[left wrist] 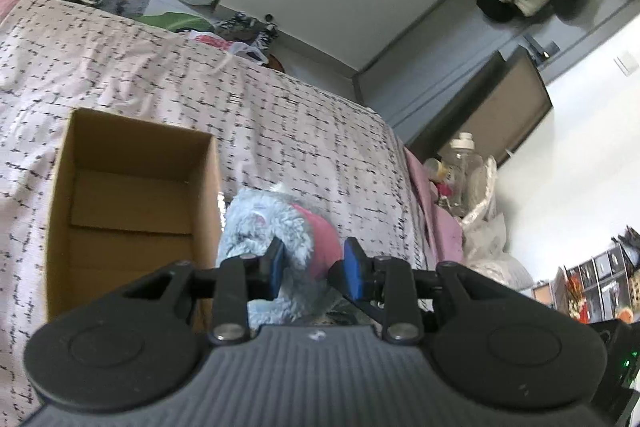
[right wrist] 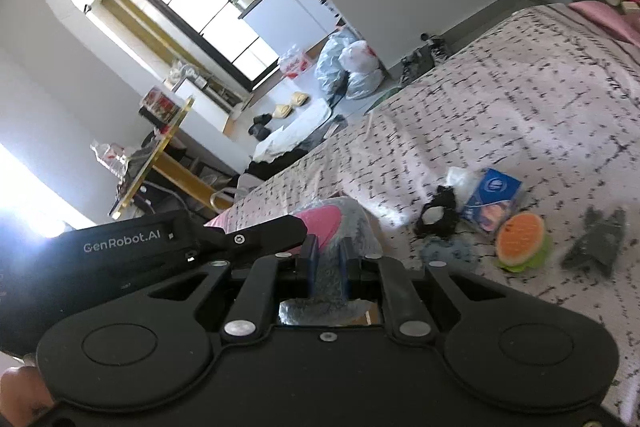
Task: Organize soft objects
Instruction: 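Carry the grey plush with the left gripper over the cardboard box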
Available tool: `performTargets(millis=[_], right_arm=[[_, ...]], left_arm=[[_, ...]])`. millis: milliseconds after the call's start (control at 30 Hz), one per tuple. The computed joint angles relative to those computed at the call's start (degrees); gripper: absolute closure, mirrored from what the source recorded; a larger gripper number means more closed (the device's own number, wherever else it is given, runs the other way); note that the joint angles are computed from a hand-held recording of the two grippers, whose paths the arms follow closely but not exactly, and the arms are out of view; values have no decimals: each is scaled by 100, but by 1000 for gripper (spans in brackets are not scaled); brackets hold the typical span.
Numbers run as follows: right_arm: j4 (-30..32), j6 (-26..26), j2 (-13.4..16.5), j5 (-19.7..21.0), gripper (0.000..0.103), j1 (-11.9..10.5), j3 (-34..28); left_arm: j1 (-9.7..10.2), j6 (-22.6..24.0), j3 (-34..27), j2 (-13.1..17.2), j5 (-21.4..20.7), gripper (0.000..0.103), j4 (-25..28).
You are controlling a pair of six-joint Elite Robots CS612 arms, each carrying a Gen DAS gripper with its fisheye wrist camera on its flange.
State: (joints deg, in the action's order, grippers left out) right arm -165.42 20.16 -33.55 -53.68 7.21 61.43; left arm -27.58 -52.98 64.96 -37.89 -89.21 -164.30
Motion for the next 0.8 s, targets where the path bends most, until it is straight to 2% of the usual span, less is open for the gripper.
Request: performTargets(millis=[467,800], right_arm=[[566,25,504,-66,90,274,-835],[1271,-144,985,-148,90,441,-1701]], left_arm=[[280,-198,-28,115,75,73,181],[442,-396,-262,327,207,73,480]])
